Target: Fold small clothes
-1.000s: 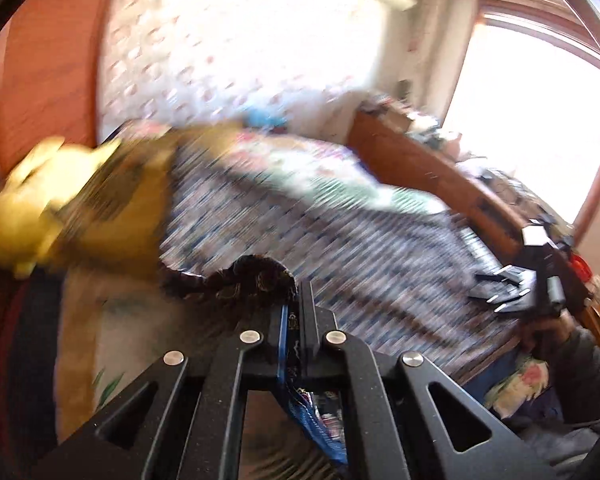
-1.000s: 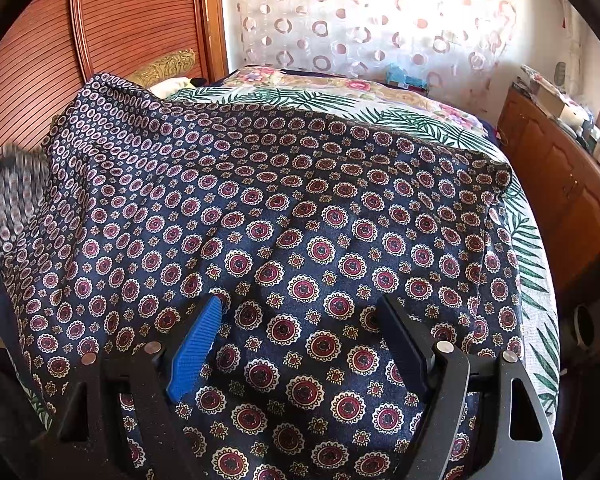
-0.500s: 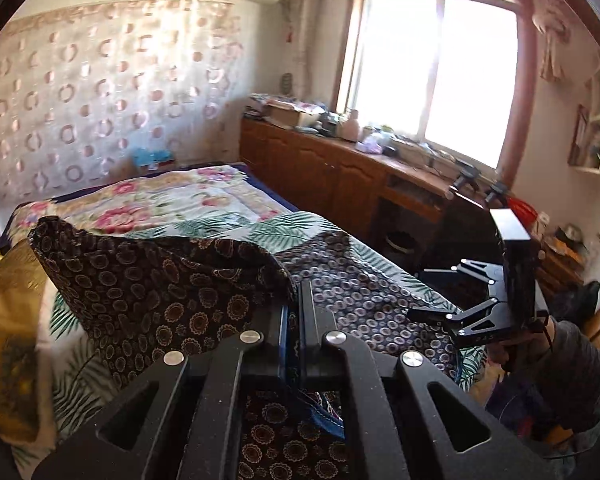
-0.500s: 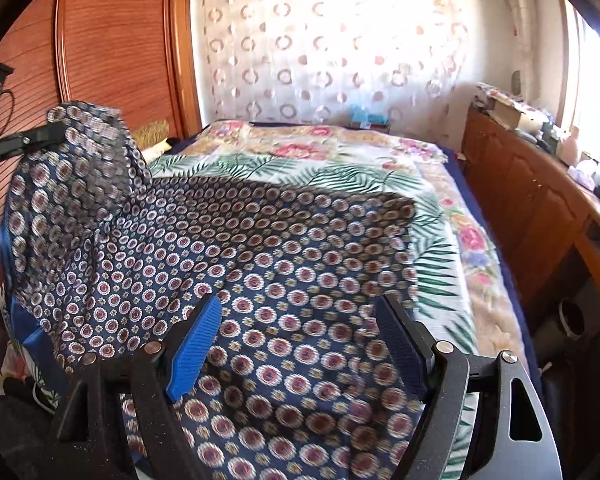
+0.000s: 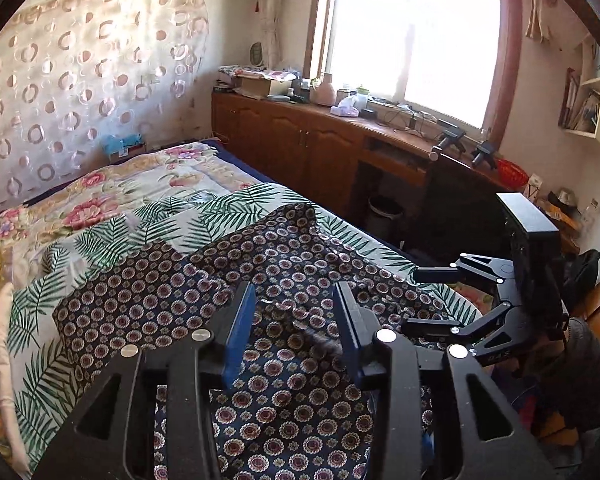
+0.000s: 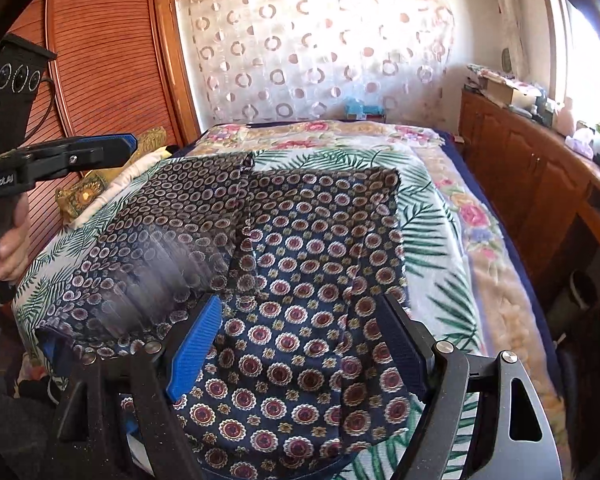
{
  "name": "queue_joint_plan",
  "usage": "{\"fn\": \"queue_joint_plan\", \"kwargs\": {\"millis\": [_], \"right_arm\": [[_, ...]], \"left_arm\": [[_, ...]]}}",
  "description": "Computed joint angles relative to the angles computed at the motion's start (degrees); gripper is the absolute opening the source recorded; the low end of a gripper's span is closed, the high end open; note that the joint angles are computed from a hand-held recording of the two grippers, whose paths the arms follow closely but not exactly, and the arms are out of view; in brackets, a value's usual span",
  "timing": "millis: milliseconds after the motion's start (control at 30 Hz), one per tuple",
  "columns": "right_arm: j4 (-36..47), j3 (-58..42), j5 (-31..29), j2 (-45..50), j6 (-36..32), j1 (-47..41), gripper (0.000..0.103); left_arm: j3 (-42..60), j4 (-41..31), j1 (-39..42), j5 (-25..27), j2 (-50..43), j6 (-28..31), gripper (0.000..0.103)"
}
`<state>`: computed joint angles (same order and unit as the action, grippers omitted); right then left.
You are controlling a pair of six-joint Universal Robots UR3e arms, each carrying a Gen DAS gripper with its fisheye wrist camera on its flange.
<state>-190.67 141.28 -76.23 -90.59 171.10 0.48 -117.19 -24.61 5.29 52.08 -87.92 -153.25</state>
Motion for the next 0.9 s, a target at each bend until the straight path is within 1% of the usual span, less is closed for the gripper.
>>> {"fn": "queue_joint_plan", "kwargs": {"millis": [33, 67, 100, 133, 167, 267, 367, 467, 600, 700, 900], "right_arm": [[-0.02, -0.28, 0.17, 0.47, 0.20, 0.28, 0.081], [0.64, -0.95, 0.34, 0.63, 0.22, 0.38, 0.081], [1.11, -1.59, 0.25, 0.90, 0.36, 0.81, 0.081], [1.43, -2.35, 0.19, 1.48, 0.54, 1.32, 0.081], [1.12, -3.68, -0.10, 3.23, 0.93, 2.08, 0.081], [2.18, -8.32, -1.03, 7.34, 1.25, 4.58, 0.081], [3.88, -14.21, -2.17, 12.49, 0.97, 6.69, 0.081], [6.62, -20.23, -3.63, 16.66, 0.91, 8.98, 0.081], [10.84, -26.06, -4.96, 19.32, 0.04, 10.49, 0.081], [14.80, -31.06, -6.41, 22.16, -0.48, 11.70, 0.081], [22.44, -38.98, -9.57, 25.48, -2.84, 13.07, 0.081]], "left_arm": [[-0.62, -0.22, 0.79, -0.05, 0.41, 0.10, 0.046], [-1.02, 0.90, 0.66, 0.82, 0.15, -0.56, 0.054], [-2.62, 2.03, 1.37, 1.34, 1.05, -0.74, 0.065], [-3.79, 2.88, 2.05, 1.48, 1.56, -0.71, 0.071], [-5.58, 3.31, 3.67, 1.03, 2.73, -0.26, 0.080], [-9.22, 4.10, 7.45, -0.06, 4.35, 0.81, 0.081], [-13.40, 6.89, 10.60, 0.76, 6.28, 0.32, 0.081], [-15.62, 8.71, 13.03, 2.35, 5.92, -0.11, 0.081], [-19.03, 10.43, 17.18, 1.85, 5.58, 0.55, 0.081], [-20.95, 14.14, 18.39, 2.94, 4.34, 0.49, 0.081], [-23.97, 17.66, 20.22, 2.33, 2.96, 0.91, 0.081]]}}
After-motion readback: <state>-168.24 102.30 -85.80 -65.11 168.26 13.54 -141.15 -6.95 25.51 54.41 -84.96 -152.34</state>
